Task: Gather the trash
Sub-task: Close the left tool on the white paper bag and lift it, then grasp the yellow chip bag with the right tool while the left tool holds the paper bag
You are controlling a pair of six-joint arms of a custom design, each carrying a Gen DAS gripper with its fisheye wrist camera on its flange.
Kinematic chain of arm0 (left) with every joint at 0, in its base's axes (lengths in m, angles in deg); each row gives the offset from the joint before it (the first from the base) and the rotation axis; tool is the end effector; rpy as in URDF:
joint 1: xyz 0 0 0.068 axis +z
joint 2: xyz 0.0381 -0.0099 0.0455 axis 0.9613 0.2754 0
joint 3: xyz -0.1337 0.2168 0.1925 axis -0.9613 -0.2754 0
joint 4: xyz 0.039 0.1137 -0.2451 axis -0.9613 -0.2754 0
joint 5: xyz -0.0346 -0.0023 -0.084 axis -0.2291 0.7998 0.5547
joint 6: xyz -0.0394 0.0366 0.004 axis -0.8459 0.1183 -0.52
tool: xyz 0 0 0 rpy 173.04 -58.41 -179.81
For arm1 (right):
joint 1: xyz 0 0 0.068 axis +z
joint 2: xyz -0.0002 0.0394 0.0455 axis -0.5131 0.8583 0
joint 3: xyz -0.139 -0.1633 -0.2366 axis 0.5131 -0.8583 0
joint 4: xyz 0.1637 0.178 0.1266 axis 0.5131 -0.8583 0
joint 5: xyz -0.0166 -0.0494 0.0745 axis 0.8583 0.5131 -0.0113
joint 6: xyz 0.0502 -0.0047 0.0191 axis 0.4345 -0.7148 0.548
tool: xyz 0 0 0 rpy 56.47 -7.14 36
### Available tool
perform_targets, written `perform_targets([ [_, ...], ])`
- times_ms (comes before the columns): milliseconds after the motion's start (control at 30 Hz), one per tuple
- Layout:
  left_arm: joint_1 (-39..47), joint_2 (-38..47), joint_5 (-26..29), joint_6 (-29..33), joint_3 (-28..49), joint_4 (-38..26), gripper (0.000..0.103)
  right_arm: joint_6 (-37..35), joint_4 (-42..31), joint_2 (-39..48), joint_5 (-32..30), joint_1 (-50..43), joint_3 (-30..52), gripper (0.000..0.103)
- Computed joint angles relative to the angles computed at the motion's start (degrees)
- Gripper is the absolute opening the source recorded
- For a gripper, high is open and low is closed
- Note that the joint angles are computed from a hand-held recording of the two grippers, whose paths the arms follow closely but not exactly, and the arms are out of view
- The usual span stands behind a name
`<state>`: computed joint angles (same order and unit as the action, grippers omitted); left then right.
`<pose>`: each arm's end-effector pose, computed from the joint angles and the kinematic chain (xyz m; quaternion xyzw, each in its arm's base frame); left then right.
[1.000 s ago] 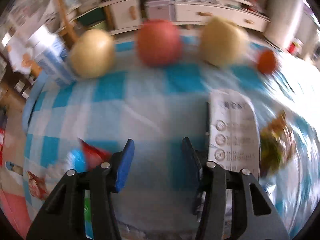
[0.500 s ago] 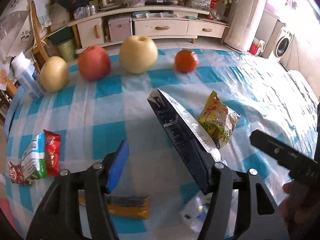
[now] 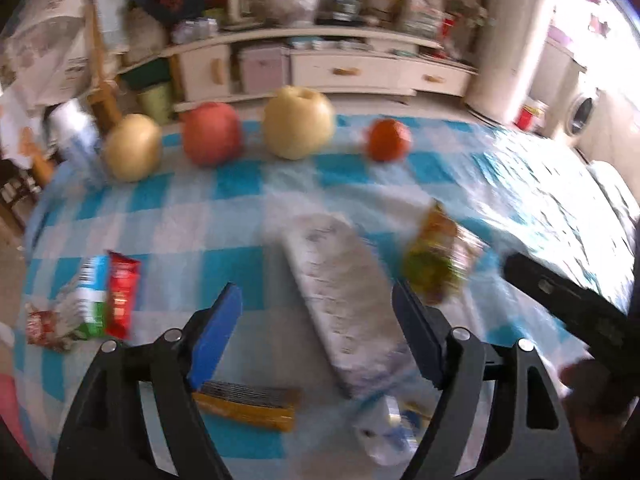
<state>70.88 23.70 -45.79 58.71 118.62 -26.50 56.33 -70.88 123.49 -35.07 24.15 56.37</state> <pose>0.1873 -0.0137 0.2213 0.0816 0.9499 -0.0413 0.2988 0.1325 0.1665 0.1686 0.1512 0.9087 0.2142 0.3247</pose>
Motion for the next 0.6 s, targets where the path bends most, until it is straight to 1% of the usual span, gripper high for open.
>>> perform_targets([
  [67, -4.04, 1.52, -2.10, -2.42, -0.49, 1.39, 0.078, -1.98, 2.66, 0.09, -0.95, -1.60, -0.78, 0.098],
  [167, -8.36, 5.07, -6.08, -5.64, -0.52, 3.72, 0.078, -3.70, 7.89, 0.36, -4.05, -4.86, -2.80, 0.098],
  [200, -9.53, 6.38, -7.82, -6.49, -0.40, 4.16, 0.078, -4.13, 9.64, 0.85, -5.12, -5.94, -3.34, 0.098],
  [267, -10.05, 8.03, -9.30, -7.67, -0.44, 5.17, 0.078, -4.82, 12.58, 1.86, -7.17, -7.47, -4.01, 0.096],
  [333, -9.47, 9.55, -9.54, -8.38, -0.45, 5.89, 0.078, -5.70, 15.54, 3.09, -9.53, -8.85, -4.39, 0.094],
  [367, -8.97, 10.01, -9.43, -8.44, -0.40, 5.84, 0.078, -6.17, 16.23, 3.80, -10.29, -9.24, -4.20, 0.089],
  [433, -7.66, 11.25, -8.20, -8.38, -0.55, 6.32, 0.078, -7.32, 17.38, 5.81, -11.80, -9.82, -3.43, 0.082],
  [533, -5.42, 13.18, -5.99, -8.67, -0.69, 7.28, 0.077, -8.34, 17.47, 8.27, -12.82, -9.92, -2.08, 0.082],
  [567, -4.78, 13.64, -5.09, -8.79, -0.76, 7.58, 0.075, -8.96, 17.24, 9.11, -12.72, -9.79, -1.53, 0.082],
  [600, -4.49, 13.60, -5.17, -8.94, -1.08, 8.22, 0.071, -9.76, 16.68, 9.71, -12.22, -9.48, -0.88, 0.082],
])
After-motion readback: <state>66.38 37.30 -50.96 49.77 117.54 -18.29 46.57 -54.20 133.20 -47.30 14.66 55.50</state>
